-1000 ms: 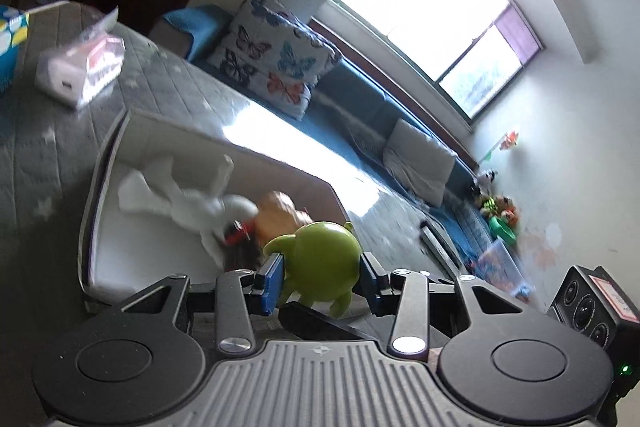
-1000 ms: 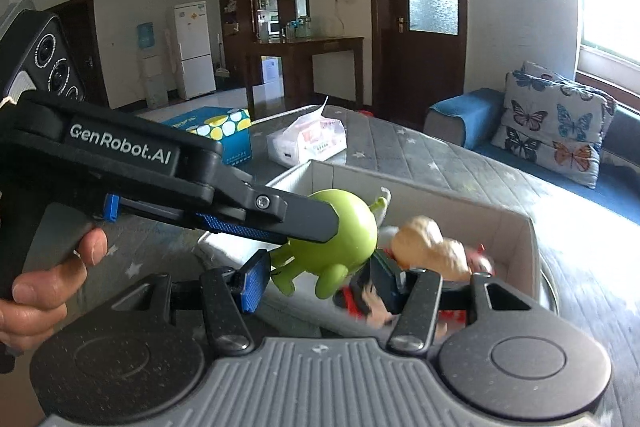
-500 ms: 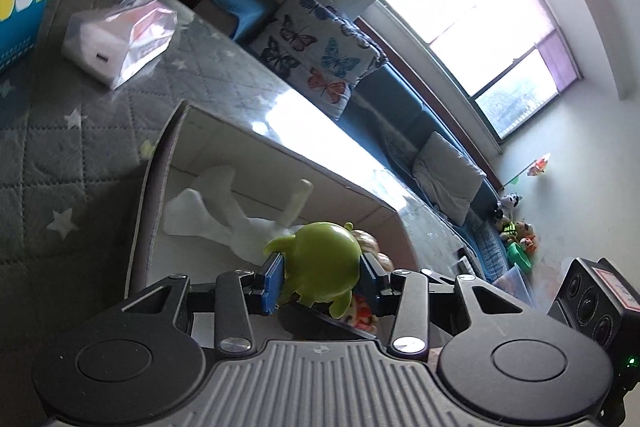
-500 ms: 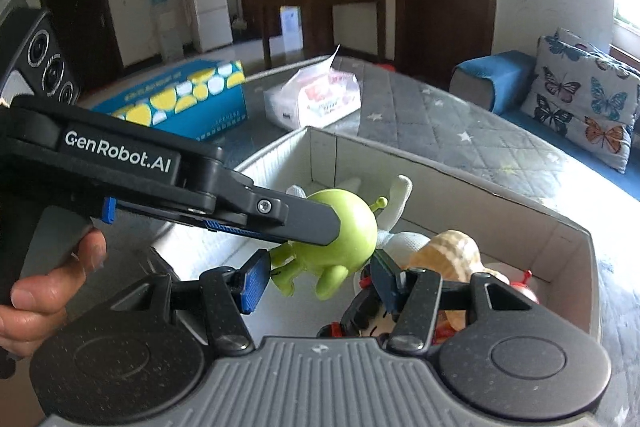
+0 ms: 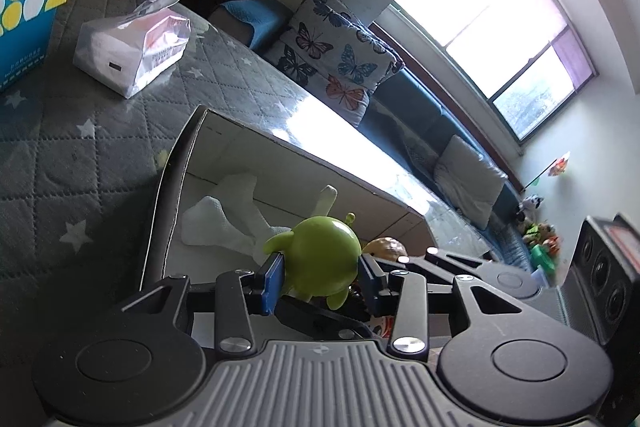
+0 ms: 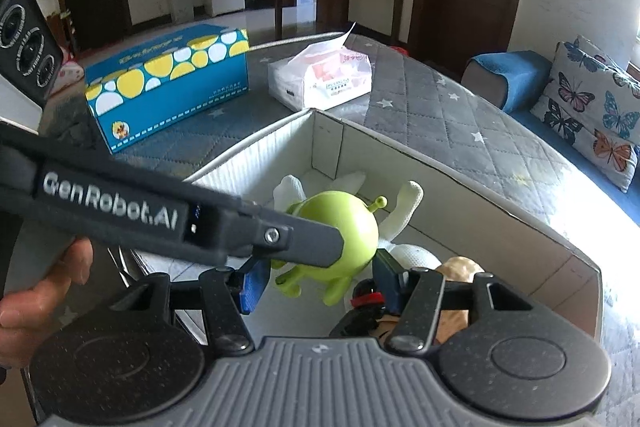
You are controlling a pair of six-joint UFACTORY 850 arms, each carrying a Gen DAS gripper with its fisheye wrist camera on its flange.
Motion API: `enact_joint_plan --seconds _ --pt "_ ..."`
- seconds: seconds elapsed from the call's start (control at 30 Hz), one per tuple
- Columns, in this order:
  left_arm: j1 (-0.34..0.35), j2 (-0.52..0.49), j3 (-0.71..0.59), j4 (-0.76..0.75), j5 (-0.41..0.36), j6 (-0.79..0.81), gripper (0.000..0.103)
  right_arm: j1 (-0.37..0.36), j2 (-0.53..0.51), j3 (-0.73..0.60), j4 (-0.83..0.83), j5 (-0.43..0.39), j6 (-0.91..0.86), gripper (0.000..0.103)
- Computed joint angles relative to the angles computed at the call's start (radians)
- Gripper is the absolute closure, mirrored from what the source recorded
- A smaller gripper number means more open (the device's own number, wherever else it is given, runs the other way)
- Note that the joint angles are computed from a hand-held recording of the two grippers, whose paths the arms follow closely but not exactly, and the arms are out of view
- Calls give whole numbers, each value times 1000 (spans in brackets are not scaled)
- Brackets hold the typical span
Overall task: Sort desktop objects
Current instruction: 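Lift the green alien toy and carry it over the box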
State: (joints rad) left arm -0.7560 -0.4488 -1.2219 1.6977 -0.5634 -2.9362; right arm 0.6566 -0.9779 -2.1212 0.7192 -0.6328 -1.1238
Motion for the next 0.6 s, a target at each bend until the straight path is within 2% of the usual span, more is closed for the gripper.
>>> enact_joint_plan --seconds 0.1,0.43,0.6 --pt "-4 -15 -23 -57 -10 79 60 6 -8 -12 -39 2 17 44" --pt "-5 -32 -48 -115 -3 162 61 9 -22 -30 -71 9 27 45" --pt "-5 -37 -55 -135 0 189 61 7 -18 -23 -62 9 12 37"
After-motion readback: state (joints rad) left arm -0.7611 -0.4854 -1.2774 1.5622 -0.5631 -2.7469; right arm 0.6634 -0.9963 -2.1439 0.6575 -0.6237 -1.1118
